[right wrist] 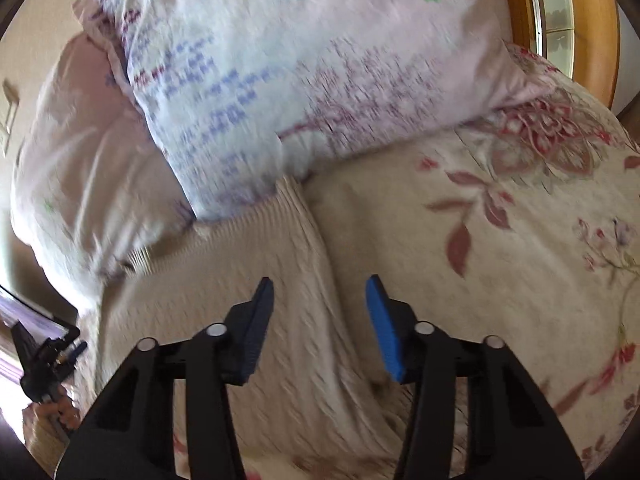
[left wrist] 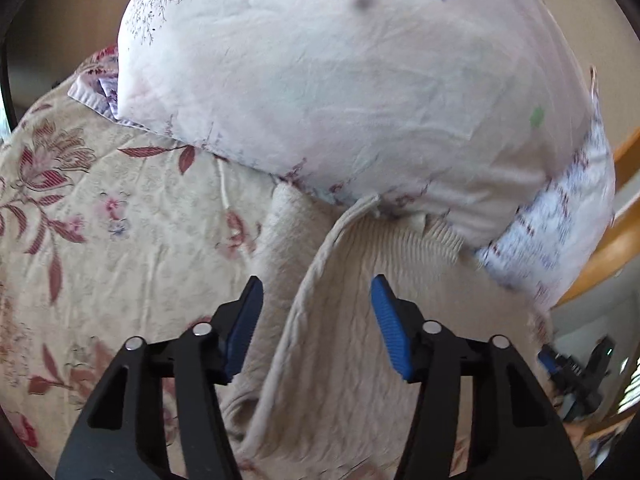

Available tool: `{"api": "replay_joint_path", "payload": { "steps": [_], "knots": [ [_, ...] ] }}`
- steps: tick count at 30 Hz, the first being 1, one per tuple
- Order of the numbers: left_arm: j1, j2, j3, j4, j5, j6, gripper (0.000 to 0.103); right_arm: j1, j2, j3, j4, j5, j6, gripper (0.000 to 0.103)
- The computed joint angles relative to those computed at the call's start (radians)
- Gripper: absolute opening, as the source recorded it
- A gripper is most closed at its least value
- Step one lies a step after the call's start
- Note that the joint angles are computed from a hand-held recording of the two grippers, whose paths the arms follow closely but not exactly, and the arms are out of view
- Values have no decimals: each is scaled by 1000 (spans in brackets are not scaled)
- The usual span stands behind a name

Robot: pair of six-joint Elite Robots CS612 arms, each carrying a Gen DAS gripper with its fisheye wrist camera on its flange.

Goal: Fold small clothes
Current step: 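Pinch the folded edges with both grippers and straighten them, then release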

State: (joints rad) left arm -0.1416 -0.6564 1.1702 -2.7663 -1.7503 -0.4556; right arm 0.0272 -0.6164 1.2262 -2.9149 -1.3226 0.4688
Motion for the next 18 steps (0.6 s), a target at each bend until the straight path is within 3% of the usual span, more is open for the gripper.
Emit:
{"api": "replay_joint_path", "payload": {
  "steps": [3,11,13,15,18],
  "knots": [
    [-7,-17,33,22,21,55,49,-1,-12,23,18,7,-40,43],
    [-16,-27,76,44,36,70,36,13,-17,17,90,-13,-119,38],
    [-17,-27,77,50,40,68,28,16,-13,7,109,-23,-133,33],
    [-20,-21,69,60,21,61,13,20,-13,2,118,-35,-147,17],
    [-22,-23,71,57,20,64,8,20,-22,14,87,-27,-144,12]
  ]
}}
